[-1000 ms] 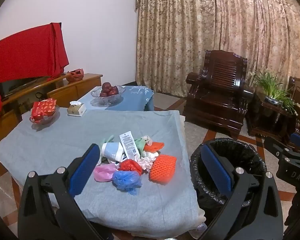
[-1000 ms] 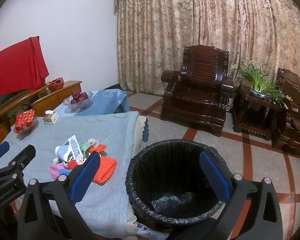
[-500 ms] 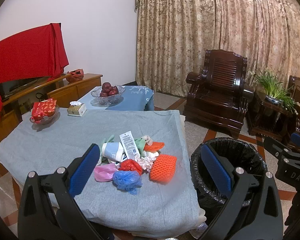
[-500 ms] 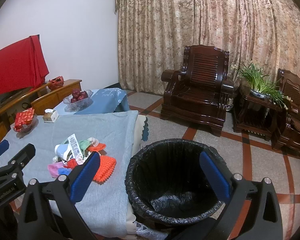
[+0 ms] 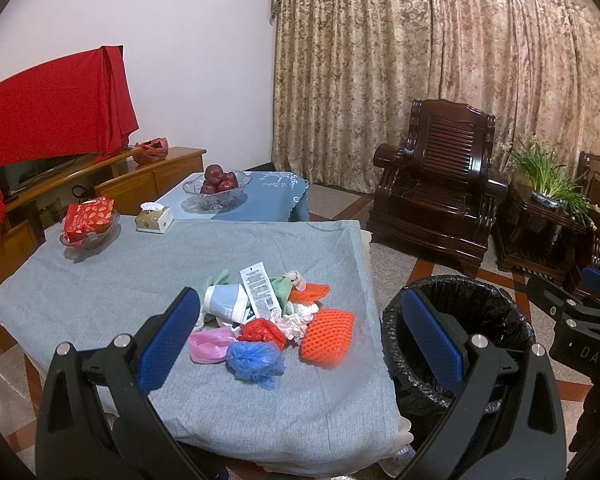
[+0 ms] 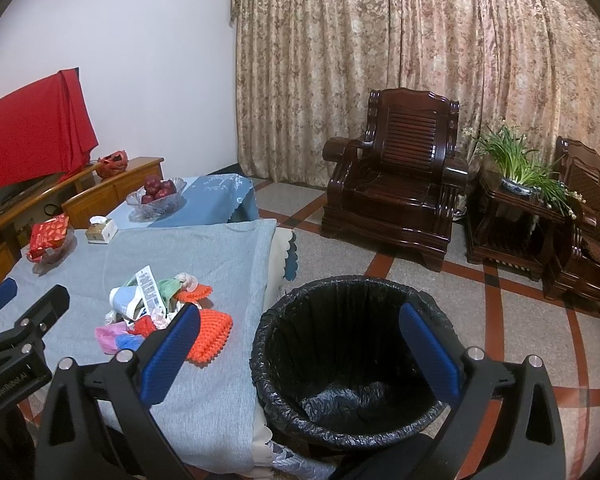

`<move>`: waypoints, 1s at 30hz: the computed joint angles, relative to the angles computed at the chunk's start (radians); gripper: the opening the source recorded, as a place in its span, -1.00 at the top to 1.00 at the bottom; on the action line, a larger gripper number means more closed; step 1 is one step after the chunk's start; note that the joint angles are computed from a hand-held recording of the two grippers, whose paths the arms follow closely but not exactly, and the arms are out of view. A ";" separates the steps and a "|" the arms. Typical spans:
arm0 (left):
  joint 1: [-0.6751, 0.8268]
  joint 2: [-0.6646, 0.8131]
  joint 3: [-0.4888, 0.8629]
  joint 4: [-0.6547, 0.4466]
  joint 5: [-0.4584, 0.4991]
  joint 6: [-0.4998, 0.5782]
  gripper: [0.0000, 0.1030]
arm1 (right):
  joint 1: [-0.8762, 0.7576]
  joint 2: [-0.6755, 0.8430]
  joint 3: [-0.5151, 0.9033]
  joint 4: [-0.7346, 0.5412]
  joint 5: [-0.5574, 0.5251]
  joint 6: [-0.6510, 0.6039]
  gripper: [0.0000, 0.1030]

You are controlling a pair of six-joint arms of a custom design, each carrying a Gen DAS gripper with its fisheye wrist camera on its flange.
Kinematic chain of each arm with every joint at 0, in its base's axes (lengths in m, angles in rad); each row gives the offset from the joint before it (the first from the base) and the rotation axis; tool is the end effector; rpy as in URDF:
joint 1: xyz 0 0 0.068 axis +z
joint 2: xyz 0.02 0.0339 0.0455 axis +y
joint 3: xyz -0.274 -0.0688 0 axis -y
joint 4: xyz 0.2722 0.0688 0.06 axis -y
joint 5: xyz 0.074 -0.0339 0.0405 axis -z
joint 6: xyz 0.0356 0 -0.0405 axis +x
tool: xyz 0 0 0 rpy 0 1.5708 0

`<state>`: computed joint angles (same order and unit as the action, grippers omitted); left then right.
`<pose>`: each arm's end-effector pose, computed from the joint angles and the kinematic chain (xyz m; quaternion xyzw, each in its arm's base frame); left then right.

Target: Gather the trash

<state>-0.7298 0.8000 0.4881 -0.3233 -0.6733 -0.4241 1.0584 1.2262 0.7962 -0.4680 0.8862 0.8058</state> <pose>0.1553 -0.1092 0.2232 -0.0189 0.8553 0.0150 0.5175 0.1515 0.2131 0.2370 0.0330 0.8638 -0.0018 0.5027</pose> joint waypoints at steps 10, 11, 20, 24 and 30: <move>0.017 0.000 -0.004 0.012 0.015 0.013 -0.91 | -0.001 -0.001 0.000 -0.001 -0.003 -0.001 -0.89; 0.023 0.000 -0.006 0.015 0.020 0.017 -0.91 | -0.001 -0.001 0.000 -0.001 -0.003 -0.002 -0.89; -0.009 0.000 0.004 -0.010 -0.006 -0.006 -0.91 | -0.001 -0.001 0.001 -0.006 -0.004 0.001 -0.89; 0.006 0.005 0.000 0.006 0.007 0.005 -0.91 | 0.000 -0.002 0.002 -0.008 -0.003 0.001 -0.89; -0.005 0.003 0.005 -0.007 -0.002 -0.003 -0.91 | -0.004 0.012 0.000 0.009 -0.008 -0.001 -0.89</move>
<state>-0.7343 0.8025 0.4927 -0.3305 -0.6752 -0.4275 1.0546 1.2385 0.7959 -0.4587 0.8782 0.8045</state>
